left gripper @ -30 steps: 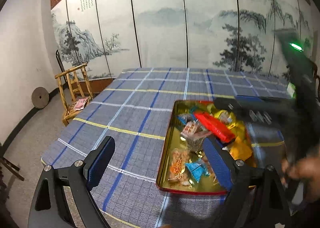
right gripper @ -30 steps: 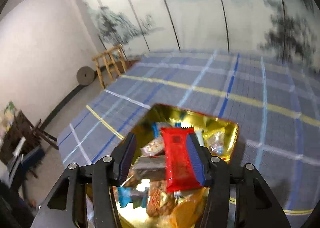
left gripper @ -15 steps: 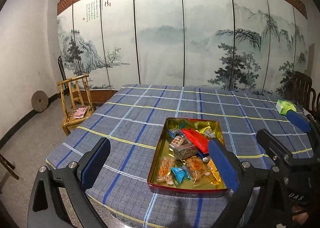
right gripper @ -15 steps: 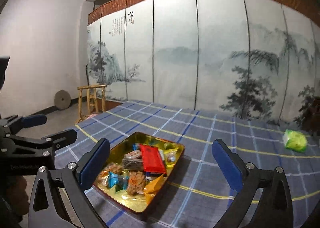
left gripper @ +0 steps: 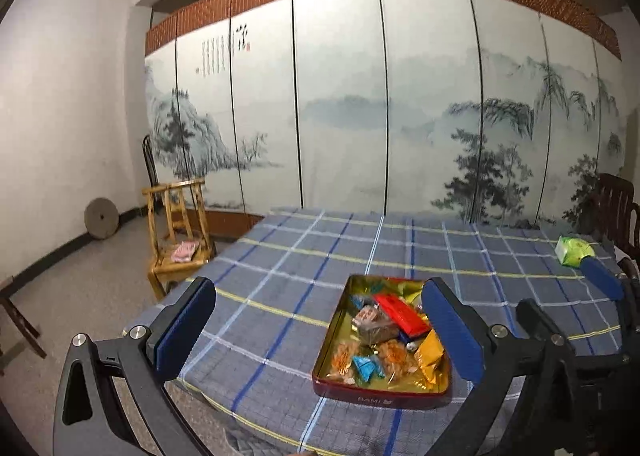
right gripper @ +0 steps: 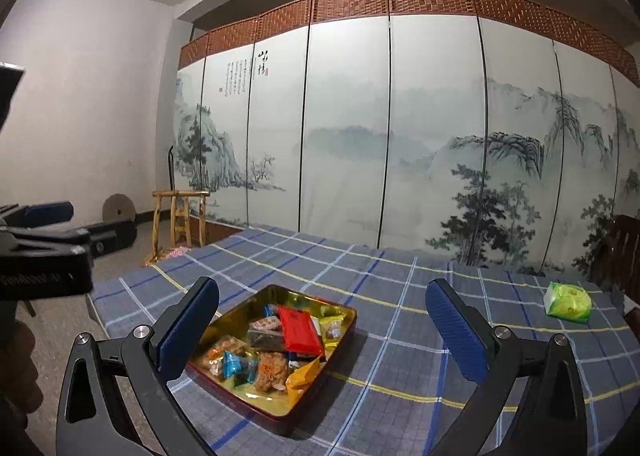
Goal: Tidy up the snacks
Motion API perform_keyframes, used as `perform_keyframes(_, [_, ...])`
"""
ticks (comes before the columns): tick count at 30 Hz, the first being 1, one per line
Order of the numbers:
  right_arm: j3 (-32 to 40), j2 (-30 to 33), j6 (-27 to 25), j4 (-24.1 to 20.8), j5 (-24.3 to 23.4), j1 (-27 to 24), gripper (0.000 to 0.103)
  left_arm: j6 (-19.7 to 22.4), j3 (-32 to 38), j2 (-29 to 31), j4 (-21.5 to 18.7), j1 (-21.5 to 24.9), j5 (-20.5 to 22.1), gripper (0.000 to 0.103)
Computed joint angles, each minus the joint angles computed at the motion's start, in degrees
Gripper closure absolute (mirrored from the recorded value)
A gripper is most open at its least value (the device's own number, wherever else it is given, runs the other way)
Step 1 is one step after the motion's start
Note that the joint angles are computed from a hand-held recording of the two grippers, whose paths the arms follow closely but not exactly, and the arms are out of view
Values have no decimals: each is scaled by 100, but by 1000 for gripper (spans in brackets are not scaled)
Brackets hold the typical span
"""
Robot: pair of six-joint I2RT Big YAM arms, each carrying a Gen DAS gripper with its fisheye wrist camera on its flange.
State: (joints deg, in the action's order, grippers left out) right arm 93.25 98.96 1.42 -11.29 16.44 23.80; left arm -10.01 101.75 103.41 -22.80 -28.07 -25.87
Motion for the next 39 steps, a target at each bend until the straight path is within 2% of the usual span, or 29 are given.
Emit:
perform_keyframes(5, [-162, -198, -41, 146, -16, 41, 0, 90, -140, -216, 151, -90, 5, 0])
perform_keyframes(8, [-274, -329, -62, 250, -6, 68, 0, -2, -126, -265, 31, -102, 170, 0])
perform_keyframes(12, [-357, -426, -102, 324, 78, 99, 0, -220, -125, -278, -112, -132, 17, 0])
perform_keyframes(28, [-318, -363, 207, -97, -54, -27, 0, -404, 262, 130, -797, -119, 96, 0])
perform_keyframes(32, [-261, -271, 374, -429, -225, -174, 0, -430, 425, 295, -970, -114, 178, 0])
perform_keyframes(34, [-197, -182, 516, -738, -428, -352, 0, -430, 492, 391, -984, -117, 146, 0])
perform_keyframes(37, [-95, -7, 533, -1297, -590, -719, 0, -399, 635, 534, -1062, -133, -46, 0])
perform_keyframes(39, [68, 199, 446, -1875, -803, -1092, 0, -531, 843, 667, -1363, -110, 42, 0])
